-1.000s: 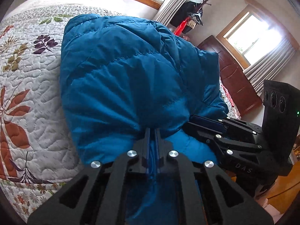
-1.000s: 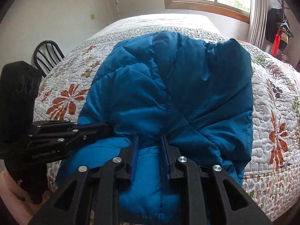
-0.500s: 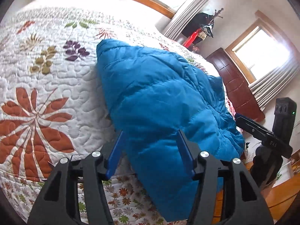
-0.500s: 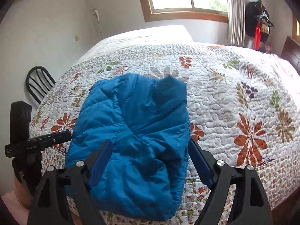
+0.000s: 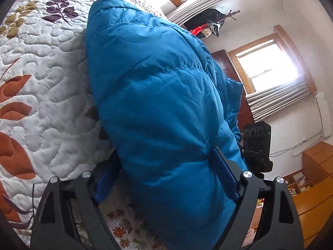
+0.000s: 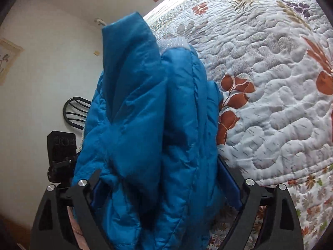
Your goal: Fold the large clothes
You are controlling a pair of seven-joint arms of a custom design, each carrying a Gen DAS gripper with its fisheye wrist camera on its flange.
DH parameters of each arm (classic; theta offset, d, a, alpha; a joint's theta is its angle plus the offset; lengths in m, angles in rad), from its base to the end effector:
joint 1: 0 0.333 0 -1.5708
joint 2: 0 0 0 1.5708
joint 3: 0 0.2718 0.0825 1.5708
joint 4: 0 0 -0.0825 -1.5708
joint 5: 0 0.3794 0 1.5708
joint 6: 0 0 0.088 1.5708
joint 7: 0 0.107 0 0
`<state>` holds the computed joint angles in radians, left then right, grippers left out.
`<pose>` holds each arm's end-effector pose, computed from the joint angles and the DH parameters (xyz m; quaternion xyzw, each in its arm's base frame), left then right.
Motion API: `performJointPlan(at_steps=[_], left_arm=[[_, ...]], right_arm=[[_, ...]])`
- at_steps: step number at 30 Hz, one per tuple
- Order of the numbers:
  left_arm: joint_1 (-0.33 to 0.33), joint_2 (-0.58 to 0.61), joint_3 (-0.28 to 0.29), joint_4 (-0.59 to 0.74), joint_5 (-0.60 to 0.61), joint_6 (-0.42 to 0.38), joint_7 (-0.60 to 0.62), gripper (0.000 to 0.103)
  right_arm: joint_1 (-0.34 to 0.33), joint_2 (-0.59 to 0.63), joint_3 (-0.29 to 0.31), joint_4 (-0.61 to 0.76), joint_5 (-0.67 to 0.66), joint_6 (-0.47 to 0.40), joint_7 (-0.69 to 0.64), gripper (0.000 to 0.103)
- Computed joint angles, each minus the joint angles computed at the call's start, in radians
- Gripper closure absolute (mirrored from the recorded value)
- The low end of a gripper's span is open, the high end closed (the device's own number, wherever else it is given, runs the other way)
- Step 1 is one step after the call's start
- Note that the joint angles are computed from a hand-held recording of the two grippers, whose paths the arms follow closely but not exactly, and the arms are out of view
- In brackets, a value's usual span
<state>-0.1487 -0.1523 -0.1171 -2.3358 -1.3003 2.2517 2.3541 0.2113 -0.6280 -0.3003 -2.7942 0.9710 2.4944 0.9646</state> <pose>0.4802 -0.1586 0.3784 0.5592 -0.6783 0.4265 0.2130 0.3842 -0.0248 0.3722 -0.5781 0.6975 0.0890 0.4140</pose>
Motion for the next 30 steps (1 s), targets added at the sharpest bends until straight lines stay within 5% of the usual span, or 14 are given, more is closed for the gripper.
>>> performJointPlan(at_steps=[4, 8, 12, 18, 25, 30], left_arm=[[-0.017, -0.024, -0.010, -0.025, -0.048, 0.041, 0.056, 0.039], [-0.048, -0.093, -0.017, -0.085, -0.109, 0.096, 0.101, 0.051], [-0.090, -0.170, -0.020, -0.129, -0.136, 0.171, 0.130, 0.055], [-0.123, -0.285, 0.023, -0.177, -0.168, 0.226, 0.183, 0.056], [-0.090, -0.300, 0.071, -0.139, -0.171, 0.284, 0.193, 0.056], [-0.036, -0.239, 0.116, -0.066, -0.149, 0.290, 0.184, 0.056]], right_arm=[[0.024, 0.016, -0.040, 0.005, 0.089, -0.025, -0.106, 0.024], [0.005, -0.046, -0.008, -0.040, 0.137, 0.005, -0.170, 0.044], [0.016, -0.138, -0.023, -0.099, 0.198, 0.032, -0.234, 0.056], [0.067, -0.183, -0.001, -0.073, 0.210, 0.059, -0.263, 0.057], [0.175, 0.084, 0.030, 0.240, 0.222, 0.026, -0.256, 0.057], [0.177, 0.375, 0.082, 0.534, 0.258, -0.053, -0.237, 0.057]])
